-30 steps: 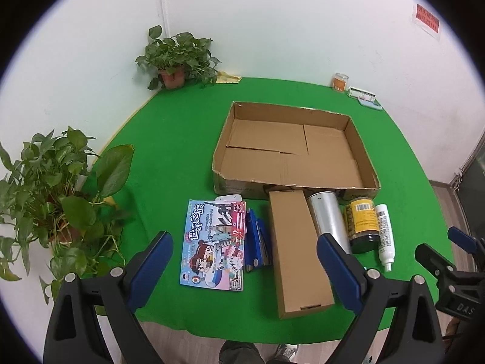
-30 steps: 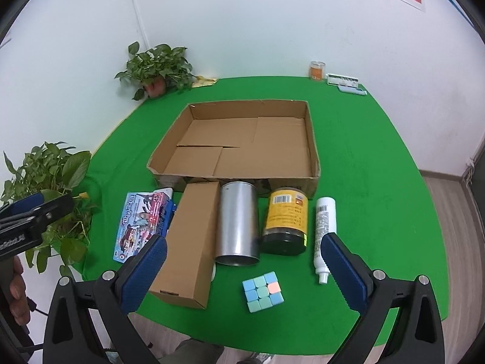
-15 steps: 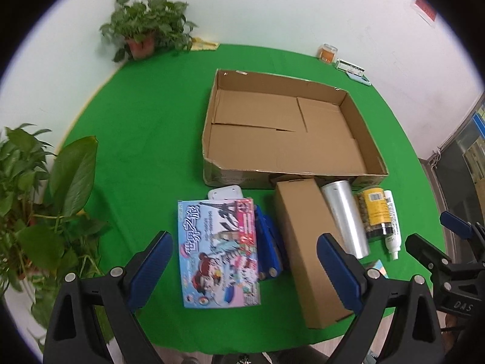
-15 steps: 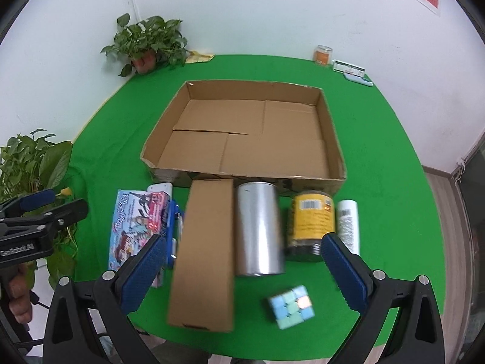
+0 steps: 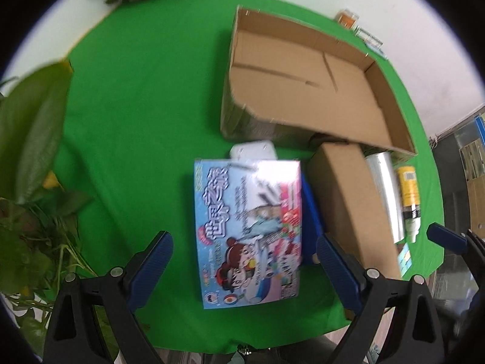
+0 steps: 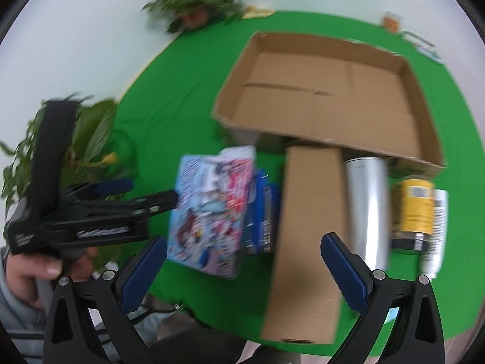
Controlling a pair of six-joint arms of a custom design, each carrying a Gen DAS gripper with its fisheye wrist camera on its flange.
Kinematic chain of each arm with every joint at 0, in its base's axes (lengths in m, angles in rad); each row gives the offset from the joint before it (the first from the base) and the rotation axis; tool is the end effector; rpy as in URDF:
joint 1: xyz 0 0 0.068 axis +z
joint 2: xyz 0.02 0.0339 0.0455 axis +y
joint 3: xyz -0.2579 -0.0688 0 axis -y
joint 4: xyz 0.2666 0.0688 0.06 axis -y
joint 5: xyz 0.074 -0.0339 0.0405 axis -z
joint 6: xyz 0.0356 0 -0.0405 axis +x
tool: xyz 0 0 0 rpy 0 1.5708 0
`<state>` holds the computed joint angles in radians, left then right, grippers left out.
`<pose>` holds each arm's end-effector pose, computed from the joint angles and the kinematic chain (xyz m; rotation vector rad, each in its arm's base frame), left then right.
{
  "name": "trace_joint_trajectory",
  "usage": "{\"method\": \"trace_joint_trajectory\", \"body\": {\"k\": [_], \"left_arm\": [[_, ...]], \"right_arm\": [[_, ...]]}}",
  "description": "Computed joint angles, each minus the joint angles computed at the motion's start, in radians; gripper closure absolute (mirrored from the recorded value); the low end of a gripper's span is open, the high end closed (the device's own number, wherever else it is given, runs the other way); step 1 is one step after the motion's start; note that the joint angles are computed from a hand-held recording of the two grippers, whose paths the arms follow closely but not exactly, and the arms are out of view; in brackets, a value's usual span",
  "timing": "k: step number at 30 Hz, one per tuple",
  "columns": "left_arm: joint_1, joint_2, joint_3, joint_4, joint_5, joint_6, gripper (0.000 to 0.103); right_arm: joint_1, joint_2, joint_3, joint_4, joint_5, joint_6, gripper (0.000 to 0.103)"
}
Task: Organize rigid objects
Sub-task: 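Grasp the blue-and-white board game box with the right tool, then lift the game box with the right tool toward the cardboard tray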
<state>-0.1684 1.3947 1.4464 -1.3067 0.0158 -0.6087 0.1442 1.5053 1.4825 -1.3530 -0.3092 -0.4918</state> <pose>0.2681 -0.0461 0.3369 -0.6187 2.7810 -0.1927 0.2873 0.0527 0.3189 -0.9394 2.7139 0.3922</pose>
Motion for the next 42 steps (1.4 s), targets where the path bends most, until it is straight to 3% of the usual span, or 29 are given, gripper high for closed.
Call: {"method": "trace_joint_trajectory", "body": {"k": [2,6,10,15,20,26,35,42], "left_arm": [[0.026,-0.003,-0.031,0.003,0.015,0.014,0.008],[0.106,-0.023,-0.123,0.044,0.101,0.054,0.008],[0.159,-0.009,-0.172,0.067,0.159,0.102,0.008],[0.191,0.033,-0.178,0.098,0.201,0.126,0.008],[0.206,0.086,-0.181,0.121,0.236,0.175,0.008],[0.207,0.104,-0.239,0.13,0.283,0.207,0.011],[0.219,0.107,-0.266,0.16,0.345,0.225,0.013],[0.265,0.091,-0.291,0.151,0.363,0.267,0.015]], "right_arm": [[0.056,-0.012,-0.059,0.044,0.046,0.04,0.002],[0.086,0.044,-0.097,0.068,0.025,0.097,0.002],[0.104,0.09,-0.124,0.089,0.036,0.078,0.002],[0.155,0.108,-0.18,0.103,0.0,0.054,0.002],[0.195,0.167,-0.252,0.17,-0.047,0.142,0.002],[0.283,0.098,-0.365,0.316,0.064,0.22,0.002],[0.291,0.07,-0.425,0.239,-0.042,0.245,0.004],[0.264,0.159,-0.468,0.326,-0.006,0.362,0.005]]}}
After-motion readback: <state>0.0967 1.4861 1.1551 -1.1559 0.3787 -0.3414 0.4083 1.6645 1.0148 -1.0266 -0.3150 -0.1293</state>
